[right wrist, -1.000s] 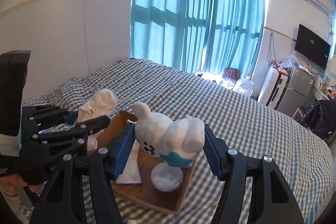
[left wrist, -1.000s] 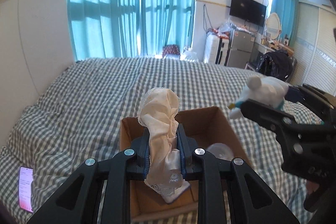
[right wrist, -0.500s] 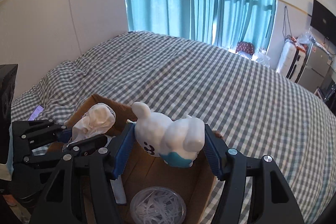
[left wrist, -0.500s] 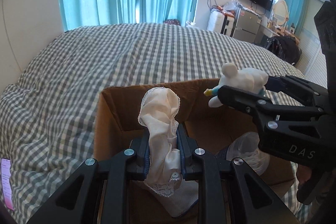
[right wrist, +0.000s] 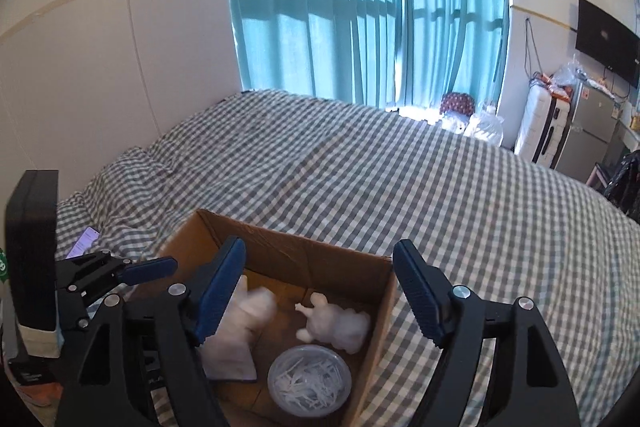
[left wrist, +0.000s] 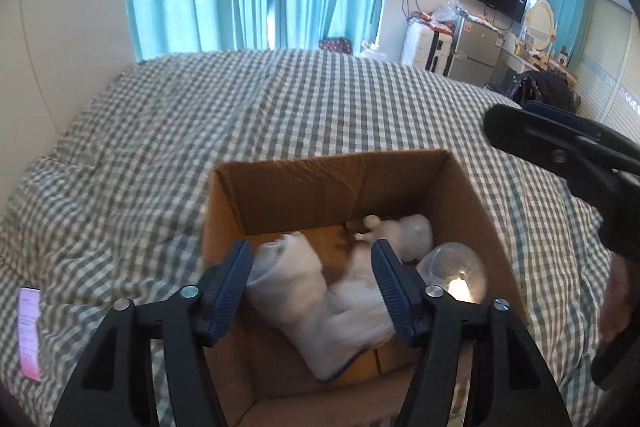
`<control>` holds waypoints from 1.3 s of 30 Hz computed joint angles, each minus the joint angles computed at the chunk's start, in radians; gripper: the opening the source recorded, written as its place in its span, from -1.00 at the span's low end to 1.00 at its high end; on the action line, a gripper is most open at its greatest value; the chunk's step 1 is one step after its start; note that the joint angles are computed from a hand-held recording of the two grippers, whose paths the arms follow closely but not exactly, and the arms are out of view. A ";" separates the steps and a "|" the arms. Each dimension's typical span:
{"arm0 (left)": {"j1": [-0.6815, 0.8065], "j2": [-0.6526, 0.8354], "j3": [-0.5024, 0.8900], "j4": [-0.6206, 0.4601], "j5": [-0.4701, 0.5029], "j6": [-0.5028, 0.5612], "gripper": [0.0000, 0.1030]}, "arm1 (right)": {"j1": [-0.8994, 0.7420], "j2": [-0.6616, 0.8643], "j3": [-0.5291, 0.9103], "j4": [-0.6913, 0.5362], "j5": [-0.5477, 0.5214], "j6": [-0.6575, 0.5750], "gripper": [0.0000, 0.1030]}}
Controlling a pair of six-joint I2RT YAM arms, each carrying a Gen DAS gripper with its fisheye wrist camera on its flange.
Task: Organize objects
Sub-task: 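Drop the cloth into the box with the left tool while the right tool drops the plush toy in, then grasp the blue floral tissue pack with the left tool while the right tool grasps the white lotion tube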
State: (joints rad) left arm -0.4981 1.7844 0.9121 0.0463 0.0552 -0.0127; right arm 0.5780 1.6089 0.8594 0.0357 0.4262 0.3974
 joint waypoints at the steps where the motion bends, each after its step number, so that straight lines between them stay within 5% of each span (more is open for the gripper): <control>1: -0.001 -0.036 -0.017 -0.007 -0.007 -0.005 0.50 | 0.018 -0.037 -0.006 -0.030 0.025 0.003 0.48; 12: 0.012 -0.419 -0.185 -0.081 -0.085 -0.020 0.82 | 0.279 -0.335 -0.013 -0.394 0.292 0.144 0.48; 24: 0.077 -0.744 -0.437 -0.161 -0.123 -0.030 0.93 | 0.671 -0.297 0.009 -0.806 0.519 0.672 0.48; 32: 0.160 -0.784 -0.646 -0.107 -0.096 0.001 0.93 | 0.776 -0.089 -0.024 -0.792 0.452 0.912 0.48; 39: -0.017 -0.795 -0.837 -0.040 -0.261 -0.118 0.93 | 0.807 0.072 -0.077 -0.622 0.341 0.989 0.48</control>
